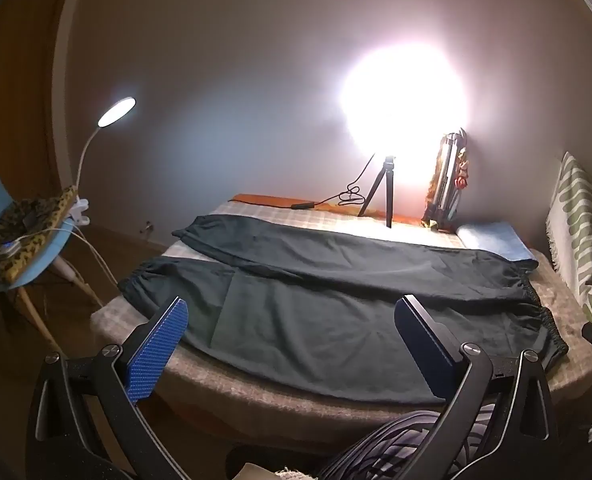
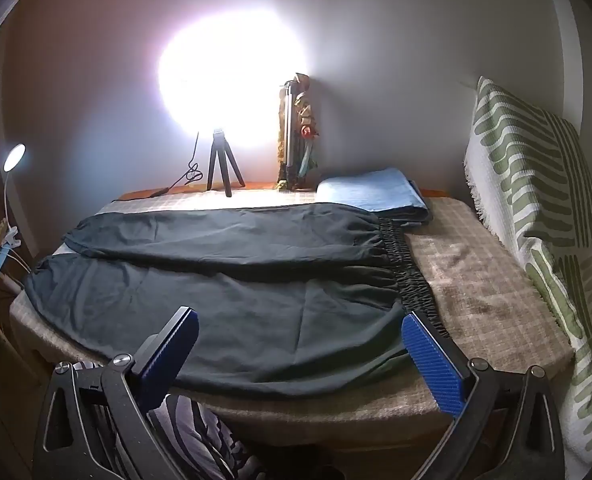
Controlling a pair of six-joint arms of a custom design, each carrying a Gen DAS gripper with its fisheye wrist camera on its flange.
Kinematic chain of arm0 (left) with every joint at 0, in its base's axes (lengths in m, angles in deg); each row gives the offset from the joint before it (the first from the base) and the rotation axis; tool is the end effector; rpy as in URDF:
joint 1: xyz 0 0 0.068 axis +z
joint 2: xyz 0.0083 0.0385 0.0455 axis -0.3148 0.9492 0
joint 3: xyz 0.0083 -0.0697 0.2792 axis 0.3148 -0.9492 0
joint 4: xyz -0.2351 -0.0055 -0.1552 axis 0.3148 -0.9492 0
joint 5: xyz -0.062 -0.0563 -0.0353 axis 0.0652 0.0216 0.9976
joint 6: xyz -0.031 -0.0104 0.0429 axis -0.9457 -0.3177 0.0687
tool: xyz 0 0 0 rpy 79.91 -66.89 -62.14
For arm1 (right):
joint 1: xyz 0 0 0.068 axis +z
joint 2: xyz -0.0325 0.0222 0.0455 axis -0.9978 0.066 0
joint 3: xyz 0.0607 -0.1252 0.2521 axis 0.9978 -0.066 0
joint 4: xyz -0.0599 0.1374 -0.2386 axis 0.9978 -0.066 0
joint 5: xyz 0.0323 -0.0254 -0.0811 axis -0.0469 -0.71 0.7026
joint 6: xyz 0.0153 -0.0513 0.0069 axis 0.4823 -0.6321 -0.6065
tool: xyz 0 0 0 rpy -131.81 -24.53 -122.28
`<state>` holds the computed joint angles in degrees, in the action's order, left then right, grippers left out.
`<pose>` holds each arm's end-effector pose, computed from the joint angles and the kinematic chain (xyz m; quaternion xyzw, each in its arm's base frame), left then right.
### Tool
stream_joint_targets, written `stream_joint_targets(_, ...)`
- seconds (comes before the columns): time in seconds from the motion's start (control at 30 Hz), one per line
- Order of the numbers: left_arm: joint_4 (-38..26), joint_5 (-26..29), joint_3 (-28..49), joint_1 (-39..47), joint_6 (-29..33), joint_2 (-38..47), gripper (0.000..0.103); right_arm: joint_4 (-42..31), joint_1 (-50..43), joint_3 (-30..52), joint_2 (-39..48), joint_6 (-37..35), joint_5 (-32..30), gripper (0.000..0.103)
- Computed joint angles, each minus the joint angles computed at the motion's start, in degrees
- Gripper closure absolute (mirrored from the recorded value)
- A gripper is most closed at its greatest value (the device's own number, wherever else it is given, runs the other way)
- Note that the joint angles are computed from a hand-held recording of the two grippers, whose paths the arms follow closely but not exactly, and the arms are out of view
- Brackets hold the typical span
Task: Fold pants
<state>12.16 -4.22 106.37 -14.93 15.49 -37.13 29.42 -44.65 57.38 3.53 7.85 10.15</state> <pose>0.2092 0.0150 0.2667 -0.0979 0.8525 0.0127 0.5133 0.2019 0.1473 0.2607 0.0938 0.8848 -0.0584 0.4527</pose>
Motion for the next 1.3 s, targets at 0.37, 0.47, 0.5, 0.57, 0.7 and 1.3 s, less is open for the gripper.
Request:
stream_joint_targets(0.37,-1.33,0.21,1.06,-0.39,-0.22,-0.43,0.0,-0.34,0.47,0.0,-0.05,0.2,0.36,0.0)
stream_joint_targets(0.47,-1.23,0.0,0.97,-0.62,-0.13,-0.35,0.0,-0.31,0.35,-0.21,-0.26,0.18,0.22,0.0)
stream_joint_targets(0.5,-1.11,-0.07,0.8,-0.69,-0.16,-0.42,0.0,-0.34,0.44,-0.29,-0.32,0.31,0.23,0.0)
stream_joint_targets(0.57,-1.06,-0.18,0.73,-0.86,-0.37,-0.32,0.0,-0.52,0.57,-0.36,-0.38,0.5,0.31,0.0)
stream_joint_targets(0.7,-0.98,-0.29,0.54,-0.96,-0.42,-0.44,0.0,-0.4,0.63,-0.36,-0.26,0.57,0.36,0.0)
stream_joint_targets(1.3,-0.95,-0.3,0.61,-1.16,-0.61,0.13,0.0,-0.47,0.52,-0.08,0.57,0.73,-0.13,0.0)
